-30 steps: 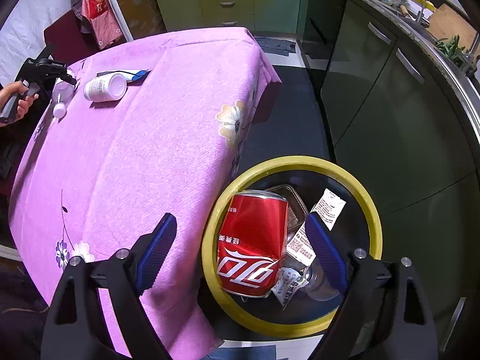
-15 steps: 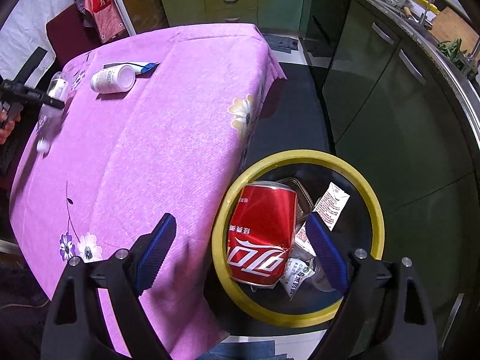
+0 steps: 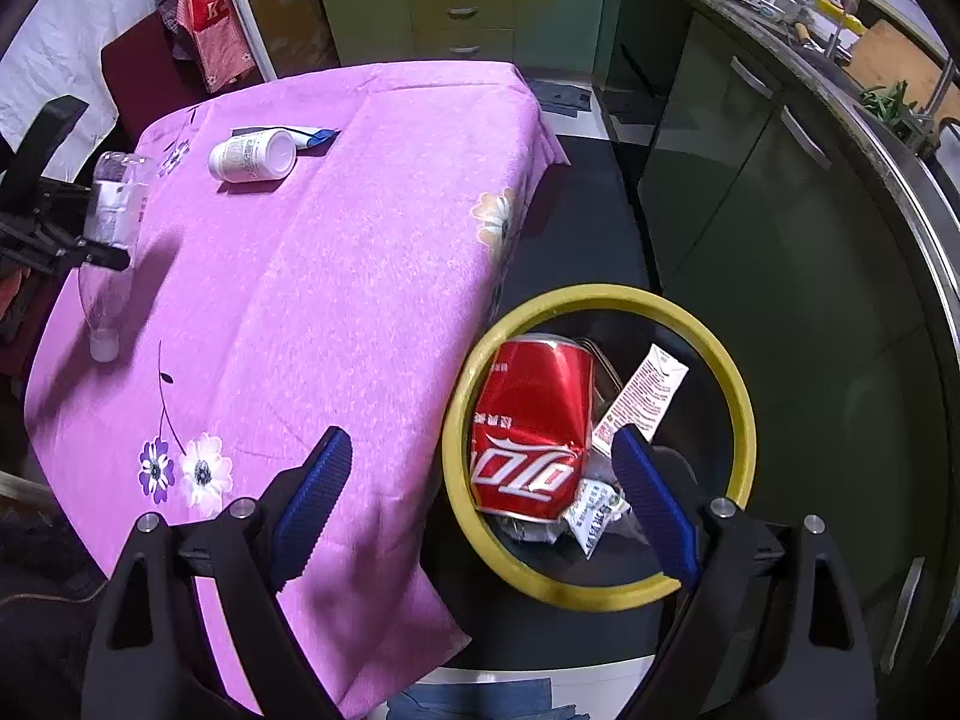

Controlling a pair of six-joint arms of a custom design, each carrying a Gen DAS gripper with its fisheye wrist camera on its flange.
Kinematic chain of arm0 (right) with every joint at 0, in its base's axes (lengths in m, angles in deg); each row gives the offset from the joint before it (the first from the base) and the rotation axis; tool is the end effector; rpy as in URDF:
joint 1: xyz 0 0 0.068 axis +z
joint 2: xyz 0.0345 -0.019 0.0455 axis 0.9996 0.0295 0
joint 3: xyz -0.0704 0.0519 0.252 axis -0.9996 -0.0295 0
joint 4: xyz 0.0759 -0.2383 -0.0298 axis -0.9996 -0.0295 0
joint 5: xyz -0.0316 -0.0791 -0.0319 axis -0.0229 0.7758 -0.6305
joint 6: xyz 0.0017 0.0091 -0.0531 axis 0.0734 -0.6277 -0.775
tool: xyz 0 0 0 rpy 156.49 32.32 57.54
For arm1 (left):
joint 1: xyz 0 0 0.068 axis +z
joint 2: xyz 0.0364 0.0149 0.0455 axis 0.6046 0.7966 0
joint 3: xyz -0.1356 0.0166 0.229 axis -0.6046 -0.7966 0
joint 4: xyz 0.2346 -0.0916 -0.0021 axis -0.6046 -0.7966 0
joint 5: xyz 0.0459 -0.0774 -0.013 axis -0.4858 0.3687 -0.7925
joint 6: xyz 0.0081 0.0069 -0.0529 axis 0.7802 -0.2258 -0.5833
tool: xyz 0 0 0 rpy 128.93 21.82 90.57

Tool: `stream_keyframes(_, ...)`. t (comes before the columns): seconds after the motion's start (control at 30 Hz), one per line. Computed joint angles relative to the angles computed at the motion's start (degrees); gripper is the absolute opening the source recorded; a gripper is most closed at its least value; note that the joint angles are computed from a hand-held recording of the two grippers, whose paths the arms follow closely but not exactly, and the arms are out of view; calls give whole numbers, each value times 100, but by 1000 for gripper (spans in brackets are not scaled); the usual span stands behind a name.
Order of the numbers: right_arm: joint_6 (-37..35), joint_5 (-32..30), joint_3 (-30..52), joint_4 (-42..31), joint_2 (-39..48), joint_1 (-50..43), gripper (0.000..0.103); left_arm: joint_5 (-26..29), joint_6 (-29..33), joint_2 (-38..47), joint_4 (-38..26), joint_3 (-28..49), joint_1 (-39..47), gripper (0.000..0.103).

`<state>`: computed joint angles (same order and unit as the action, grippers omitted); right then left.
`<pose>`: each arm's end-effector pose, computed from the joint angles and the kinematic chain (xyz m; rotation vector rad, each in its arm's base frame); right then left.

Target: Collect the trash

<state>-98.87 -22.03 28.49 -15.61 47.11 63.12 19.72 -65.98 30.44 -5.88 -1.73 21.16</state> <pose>0.3641 -0.1545 0.1137 -1.0801 2.5200 0.3248 0.2546 -0.0749 0.1338 0.0130 2.9089 -0.1681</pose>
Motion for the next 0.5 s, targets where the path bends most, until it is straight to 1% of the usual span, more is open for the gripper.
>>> stream_keyframes(0.07,-10,-33,42,-38,7,-68,87,-24,49,-208,23,-98,-169,69)
stream_keyframes(0.1,-25,-60,59,-64,6,-105,87,-111,-69,-126,56,-2,-379,68)
stream_keyframes(0.27,-157,-197,86,-201,-59,-324,87,-300,-80,-331,-46,132,-851,66)
stream_keyframes(0.3,-197,-220,95,-241,-72,-377,87,-356,-197,-202,7,227,-1015,66)
stream_keyframes(0.47,-348,-358,139,-384,-128,-613,87,-465,-206,-258,-60,348,-1262,65)
stream_keyframes(0.5,-384,-388,153,-416,-130,-654,87,-492,-246,-139,-55,472,-1346,65)
